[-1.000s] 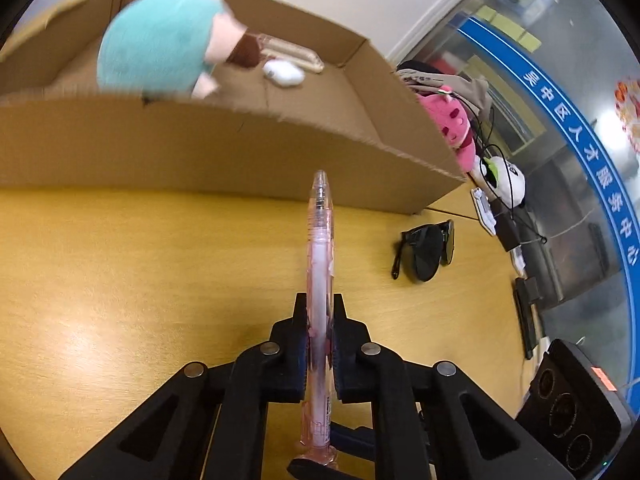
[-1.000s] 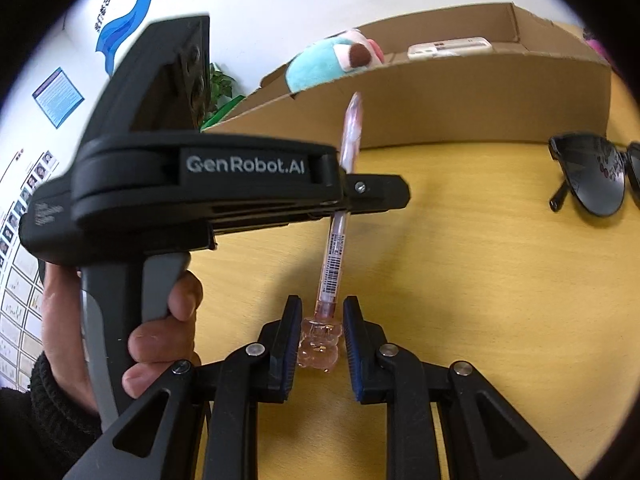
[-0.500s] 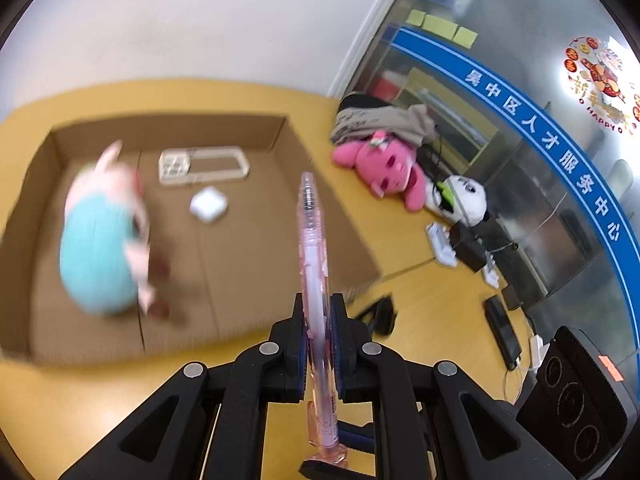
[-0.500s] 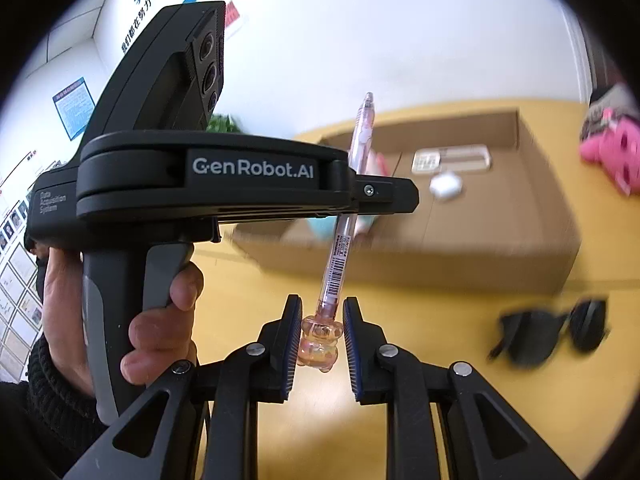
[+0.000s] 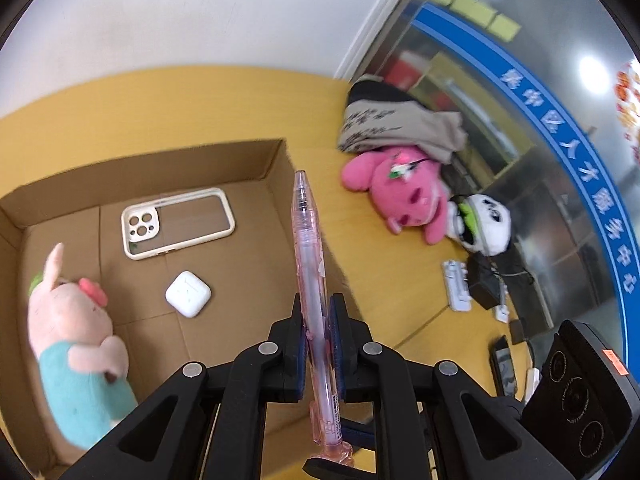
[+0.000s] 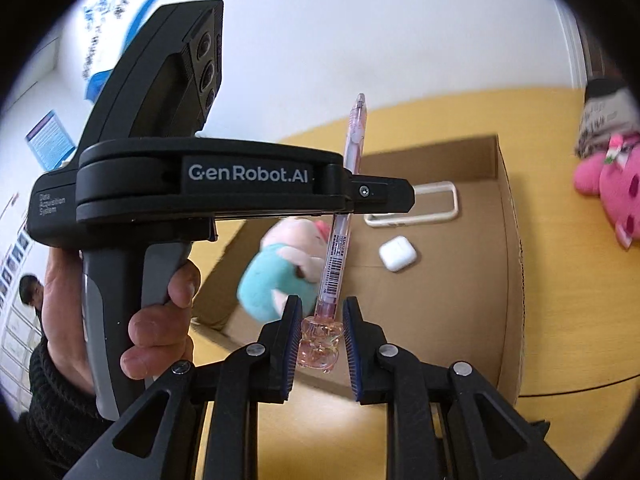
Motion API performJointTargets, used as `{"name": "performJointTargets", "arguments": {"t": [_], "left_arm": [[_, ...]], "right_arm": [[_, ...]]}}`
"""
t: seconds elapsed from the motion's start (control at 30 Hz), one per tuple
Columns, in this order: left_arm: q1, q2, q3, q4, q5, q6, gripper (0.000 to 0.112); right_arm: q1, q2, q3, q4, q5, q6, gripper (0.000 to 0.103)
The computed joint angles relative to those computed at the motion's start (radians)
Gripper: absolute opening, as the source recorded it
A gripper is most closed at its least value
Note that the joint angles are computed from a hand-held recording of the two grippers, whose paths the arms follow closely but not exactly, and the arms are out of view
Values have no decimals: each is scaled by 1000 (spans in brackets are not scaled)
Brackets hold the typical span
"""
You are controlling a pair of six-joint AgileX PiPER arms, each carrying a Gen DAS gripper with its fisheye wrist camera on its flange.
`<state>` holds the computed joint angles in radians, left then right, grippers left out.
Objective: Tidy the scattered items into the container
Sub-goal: 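Carry the pink pen into the box and open the right tool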
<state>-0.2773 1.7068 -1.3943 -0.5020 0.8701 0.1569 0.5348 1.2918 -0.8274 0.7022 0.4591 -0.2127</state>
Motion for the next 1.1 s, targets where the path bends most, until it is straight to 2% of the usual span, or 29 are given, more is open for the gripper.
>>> {"name": "performJointTargets", "arguments": {"t": [0.07, 0.17, 0.47, 0.67, 0.83, 0.93, 1.1], "left_arm": [[21, 82, -48, -27, 21, 6, 10], [35, 189, -112, -45, 46, 1, 10], [39, 428, -257, -69, 99, -16, 9], [46, 502, -279, -79, 117, -25, 9], [43, 505, -278, -85, 110, -19, 9], [44, 494, -259, -90, 91, -29, 9], [18, 462, -246, -15, 68, -77, 11]], "right_arm": [[-63, 78, -26, 105, 43, -110, 20], [-114, 196, -81, 141, 84, -155, 20], [-108, 417, -231, -137, 158, 90, 20], [-97, 501, -277, -215, 201, 159, 20], [-70, 514, -292, -293, 207, 239, 20], [-43, 508, -281, -360, 189, 304, 20], [-16, 482, -246, -415, 152, 374, 20]]}}
